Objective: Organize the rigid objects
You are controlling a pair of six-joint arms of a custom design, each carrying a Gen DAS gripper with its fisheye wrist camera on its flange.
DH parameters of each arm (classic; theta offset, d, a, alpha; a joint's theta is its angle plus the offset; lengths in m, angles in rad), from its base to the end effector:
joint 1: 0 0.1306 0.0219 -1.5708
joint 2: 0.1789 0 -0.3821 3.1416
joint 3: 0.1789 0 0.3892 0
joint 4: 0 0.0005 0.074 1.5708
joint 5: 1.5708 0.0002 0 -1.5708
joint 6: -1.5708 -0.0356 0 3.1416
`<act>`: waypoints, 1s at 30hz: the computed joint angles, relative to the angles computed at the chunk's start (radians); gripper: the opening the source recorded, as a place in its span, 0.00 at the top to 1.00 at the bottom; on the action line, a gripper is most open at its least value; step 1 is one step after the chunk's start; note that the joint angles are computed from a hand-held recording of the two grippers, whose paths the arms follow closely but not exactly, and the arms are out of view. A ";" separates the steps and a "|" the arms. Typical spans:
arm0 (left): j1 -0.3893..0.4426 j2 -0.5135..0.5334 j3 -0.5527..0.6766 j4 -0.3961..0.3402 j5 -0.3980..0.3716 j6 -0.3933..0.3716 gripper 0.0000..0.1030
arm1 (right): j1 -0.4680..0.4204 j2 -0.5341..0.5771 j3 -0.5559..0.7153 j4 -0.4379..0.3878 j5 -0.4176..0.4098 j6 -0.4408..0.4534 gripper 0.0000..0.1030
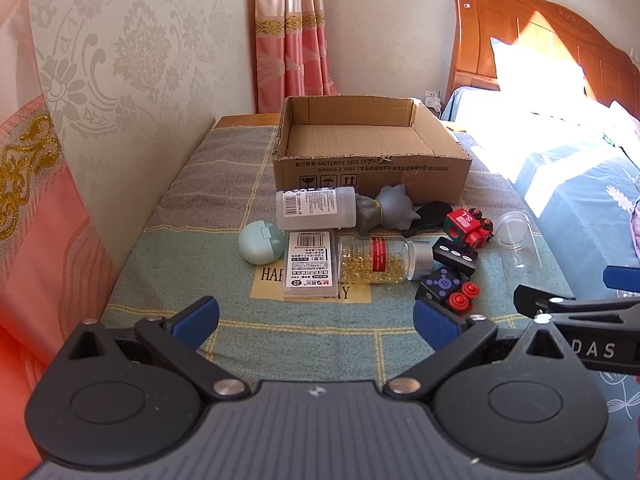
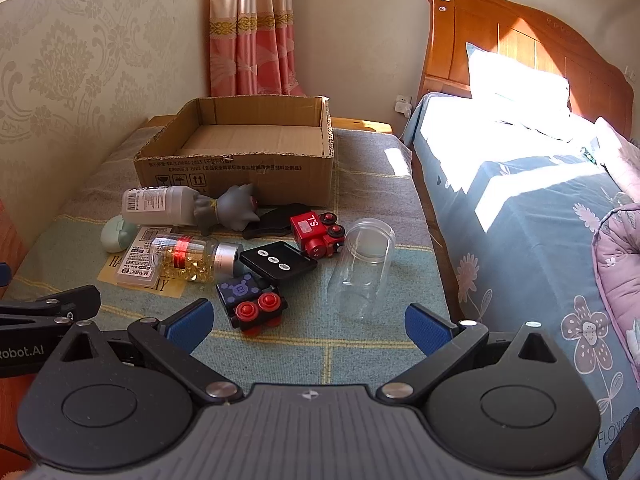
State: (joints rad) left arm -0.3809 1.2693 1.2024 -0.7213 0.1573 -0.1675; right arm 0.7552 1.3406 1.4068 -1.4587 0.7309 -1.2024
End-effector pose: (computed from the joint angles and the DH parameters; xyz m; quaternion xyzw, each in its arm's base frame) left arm 0.4065 -0.1693 0.4063 0.2784 0.8790 -0.1127 0.3703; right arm 0.3139 0.2622 0.4390 0.2373 0.9000 -0.1296 0.3418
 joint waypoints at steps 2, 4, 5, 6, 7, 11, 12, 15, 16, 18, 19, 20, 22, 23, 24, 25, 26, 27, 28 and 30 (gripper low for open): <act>0.000 -0.002 -0.002 0.001 -0.001 0.000 0.01 | 0.000 0.000 0.000 0.000 0.001 0.000 0.00; -0.001 -0.002 -0.002 0.001 0.001 0.003 0.01 | -0.001 0.000 0.000 0.001 -0.001 0.001 0.00; -0.001 -0.002 -0.002 0.002 0.001 0.004 0.00 | 0.000 -0.001 -0.001 0.003 0.001 0.001 0.00; -0.002 -0.003 -0.003 0.003 0.000 0.005 0.00 | -0.001 -0.001 -0.001 0.003 0.001 0.002 0.00; -0.002 -0.003 -0.003 0.003 -0.002 0.005 0.00 | -0.001 -0.001 -0.002 0.004 0.002 0.002 0.00; -0.001 -0.003 -0.004 0.007 0.001 0.005 0.01 | 0.000 -0.002 -0.002 0.004 0.004 0.000 0.00; 0.000 -0.002 -0.004 0.007 0.002 0.004 0.00 | 0.000 -0.002 -0.002 0.004 0.005 0.000 0.00; 0.000 -0.002 -0.003 0.007 0.002 0.004 0.01 | 0.001 -0.001 -0.001 0.002 0.008 0.000 0.00; 0.000 -0.002 -0.003 0.007 0.002 0.004 0.01 | 0.001 0.000 0.000 0.001 0.009 -0.001 0.00; 0.000 -0.002 -0.004 0.007 0.002 0.004 0.00 | 0.001 -0.001 -0.001 0.003 0.009 0.002 0.00; 0.000 -0.002 -0.004 0.008 0.003 0.004 0.00 | 0.000 -0.001 -0.001 0.004 0.009 0.002 0.00; -0.001 -0.002 -0.003 0.008 0.003 0.004 0.00 | 0.001 -0.001 -0.001 0.003 0.011 0.001 0.00; -0.001 -0.002 -0.003 0.010 0.002 0.003 0.00 | 0.001 -0.003 -0.003 0.005 0.011 0.003 0.00; -0.002 -0.001 -0.002 0.010 0.002 0.003 0.00 | 0.000 -0.003 -0.002 0.004 0.011 0.002 0.00; -0.002 -0.001 -0.002 0.011 0.003 0.003 0.01 | 0.000 -0.003 -0.003 0.005 0.012 0.004 0.00; -0.002 -0.001 -0.002 0.011 0.004 0.002 0.00 | -0.001 -0.004 -0.005 0.008 0.012 0.006 0.00; -0.002 0.000 -0.001 0.012 0.005 0.001 0.00 | -0.002 -0.005 -0.004 0.010 0.011 0.009 0.00; -0.001 0.001 -0.001 0.014 0.006 0.000 0.00 | -0.003 -0.007 -0.007 0.015 0.011 0.013 0.00; 0.000 0.001 -0.002 0.017 0.009 -0.001 0.00 | -0.004 -0.008 -0.009 0.020 0.012 0.018 0.00; 0.001 0.005 0.001 0.019 0.014 -0.003 0.01 | -0.006 -0.011 -0.011 0.028 0.013 0.029 0.00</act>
